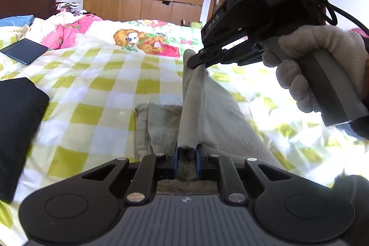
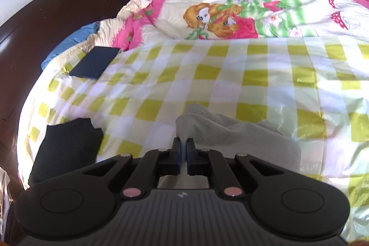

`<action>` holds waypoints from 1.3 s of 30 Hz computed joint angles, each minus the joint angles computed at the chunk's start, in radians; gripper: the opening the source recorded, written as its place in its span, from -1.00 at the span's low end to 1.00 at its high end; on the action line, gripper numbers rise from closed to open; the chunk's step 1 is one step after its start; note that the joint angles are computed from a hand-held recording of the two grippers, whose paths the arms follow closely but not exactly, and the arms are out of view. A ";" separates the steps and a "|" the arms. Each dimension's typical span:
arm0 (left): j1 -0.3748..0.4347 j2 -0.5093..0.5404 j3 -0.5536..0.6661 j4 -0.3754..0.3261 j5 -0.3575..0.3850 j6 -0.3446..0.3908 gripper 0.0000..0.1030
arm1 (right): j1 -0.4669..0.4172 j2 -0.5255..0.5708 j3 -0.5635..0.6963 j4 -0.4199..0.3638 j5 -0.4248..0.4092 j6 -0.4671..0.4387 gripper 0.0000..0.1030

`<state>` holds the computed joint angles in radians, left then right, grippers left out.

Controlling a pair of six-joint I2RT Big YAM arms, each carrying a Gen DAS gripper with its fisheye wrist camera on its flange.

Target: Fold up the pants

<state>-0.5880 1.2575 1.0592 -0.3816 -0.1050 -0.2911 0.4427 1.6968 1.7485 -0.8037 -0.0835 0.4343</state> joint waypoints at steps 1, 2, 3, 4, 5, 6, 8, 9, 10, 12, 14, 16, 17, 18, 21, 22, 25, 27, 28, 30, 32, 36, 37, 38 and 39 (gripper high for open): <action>0.005 0.000 -0.001 -0.001 0.002 -0.008 -0.43 | 0.009 0.023 0.018 -0.004 -0.006 -0.004 -0.90; 0.010 0.000 -0.006 -0.003 0.003 -0.018 -0.43 | 0.018 0.049 0.038 -0.012 -0.012 -0.008 -0.90; 0.016 0.003 -0.009 -0.013 0.000 -0.035 -0.43 | 0.031 0.080 0.058 -0.027 -0.012 -0.016 -0.89; 0.021 0.008 -0.010 -0.028 0.001 -0.049 -0.44 | 0.043 0.111 0.078 -0.046 -0.016 -0.030 -0.88; 0.026 0.015 -0.010 -0.046 0.005 -0.061 -0.44 | 0.055 0.141 0.097 -0.068 -0.020 -0.050 -0.86; 0.032 0.019 -0.012 -0.064 0.011 -0.073 -0.44 | 0.064 0.172 0.123 -0.098 -0.027 -0.072 -0.78; 0.039 0.025 -0.020 -0.087 0.034 -0.087 -0.44 | 0.079 0.202 0.127 -0.116 -0.055 -0.086 -0.65; 0.040 0.027 -0.023 -0.099 0.038 -0.088 -0.43 | 0.083 0.203 0.121 -0.108 -0.063 -0.093 -0.57; 0.039 0.027 -0.022 -0.108 0.034 -0.087 -0.41 | 0.086 0.185 0.092 -0.077 -0.068 -0.089 -0.44; 0.041 0.020 -0.025 -0.106 0.025 -0.084 -0.33 | 0.081 0.152 0.054 -0.023 -0.092 -0.082 -0.25; 0.040 0.014 -0.024 -0.118 0.007 -0.067 -0.25 | 0.066 0.108 0.022 0.012 -0.107 -0.073 -0.25; 0.032 -0.002 -0.025 -0.146 -0.039 -0.047 -0.21 | 0.046 0.048 -0.034 0.054 -0.106 -0.078 -0.24; 0.029 -0.013 -0.028 -0.160 -0.066 -0.038 -0.21 | 0.034 0.010 -0.075 0.077 -0.097 -0.083 -0.23; 0.028 -0.025 -0.032 -0.175 -0.088 -0.035 -0.21 | 0.023 -0.028 -0.123 0.103 -0.083 -0.084 -0.17; 0.030 -0.052 -0.029 -0.198 -0.141 -0.041 -0.20 | -0.020 -0.118 -0.247 0.157 -0.035 -0.089 -0.09; 0.029 -0.050 -0.020 -0.192 -0.149 -0.030 -0.19 | -0.032 -0.132 -0.272 0.152 -0.017 -0.081 -0.09; 0.016 -0.011 0.016 -0.116 -0.154 0.035 -0.18 | -0.073 -0.166 -0.349 0.152 0.016 -0.043 -0.09; 0.007 0.033 0.045 -0.061 -0.144 0.091 -0.10 | -0.097 -0.180 -0.395 0.171 0.055 -0.045 -0.09; 0.007 0.063 0.063 -0.042 -0.136 0.115 -0.02 | -0.109 -0.176 -0.405 0.164 0.062 -0.028 -0.07; 0.015 0.135 0.099 -0.041 -0.132 0.143 -0.01 | -0.144 -0.163 -0.423 0.157 -0.014 0.033 -0.05; 0.025 0.211 0.156 -0.135 -0.139 0.150 0.00 | -0.175 -0.177 -0.464 0.193 -0.110 0.096 -0.05; 0.037 0.180 0.145 -0.151 -0.097 0.142 0.03 | -0.201 -0.216 -0.540 0.323 -0.265 0.142 -0.06; 0.036 0.168 0.145 -0.150 -0.105 0.145 0.03 | -0.201 -0.209 -0.544 0.341 -0.297 0.146 -0.06; 0.034 0.157 0.144 -0.143 -0.120 0.153 0.04 | -0.199 -0.199 -0.544 0.350 -0.306 0.150 -0.05; 0.034 0.154 0.146 -0.136 -0.129 0.160 0.05 | -0.195 -0.185 -0.538 0.350 -0.306 0.151 -0.05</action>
<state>-0.5541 1.4117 1.2052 -0.5179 -0.2343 -0.1313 0.2474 1.5120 1.2101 -0.4536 -0.3899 0.5856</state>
